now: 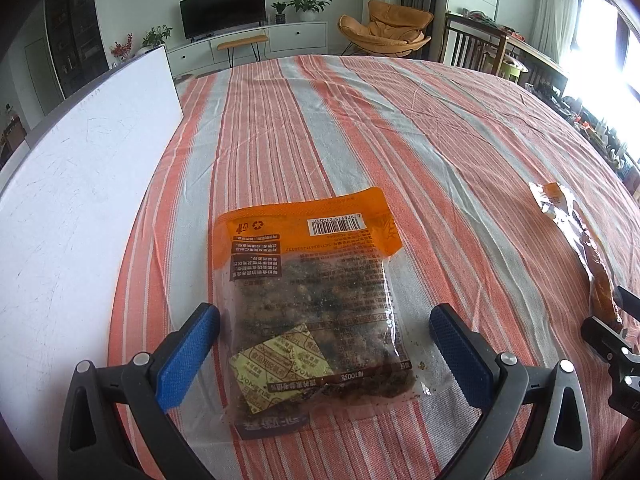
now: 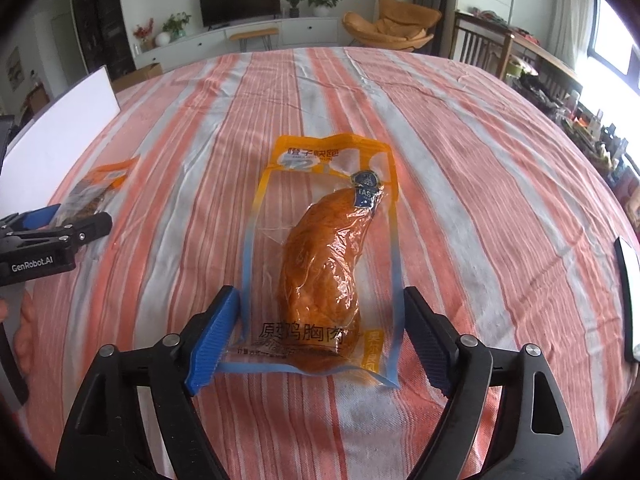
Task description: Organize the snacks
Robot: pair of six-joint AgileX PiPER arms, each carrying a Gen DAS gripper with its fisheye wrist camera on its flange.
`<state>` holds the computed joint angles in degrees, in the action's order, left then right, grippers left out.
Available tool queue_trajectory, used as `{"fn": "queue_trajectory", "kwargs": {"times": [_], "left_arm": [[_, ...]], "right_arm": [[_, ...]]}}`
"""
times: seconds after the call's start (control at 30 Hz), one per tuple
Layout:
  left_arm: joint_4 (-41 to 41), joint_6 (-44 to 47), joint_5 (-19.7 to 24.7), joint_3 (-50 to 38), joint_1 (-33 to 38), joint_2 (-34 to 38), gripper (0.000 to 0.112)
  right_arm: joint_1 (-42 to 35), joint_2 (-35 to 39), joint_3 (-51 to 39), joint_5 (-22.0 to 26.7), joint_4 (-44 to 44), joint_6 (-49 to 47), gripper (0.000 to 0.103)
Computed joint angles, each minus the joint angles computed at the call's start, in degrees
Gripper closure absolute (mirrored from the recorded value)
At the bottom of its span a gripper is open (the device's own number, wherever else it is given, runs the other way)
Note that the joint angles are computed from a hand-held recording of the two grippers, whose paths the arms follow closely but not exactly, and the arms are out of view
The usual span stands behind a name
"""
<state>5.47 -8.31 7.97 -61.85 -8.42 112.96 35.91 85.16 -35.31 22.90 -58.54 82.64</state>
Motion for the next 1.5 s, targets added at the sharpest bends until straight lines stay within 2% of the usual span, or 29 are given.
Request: {"fn": "queue_trajectory", "kwargs": {"times": [1.5], "left_arm": [[0.62, -0.71, 0.04, 0.01, -0.10, -0.01, 0.009]], "right_arm": [[0.40, -0.30, 0.61, 0.00, -0.95, 1.33, 0.018]]}}
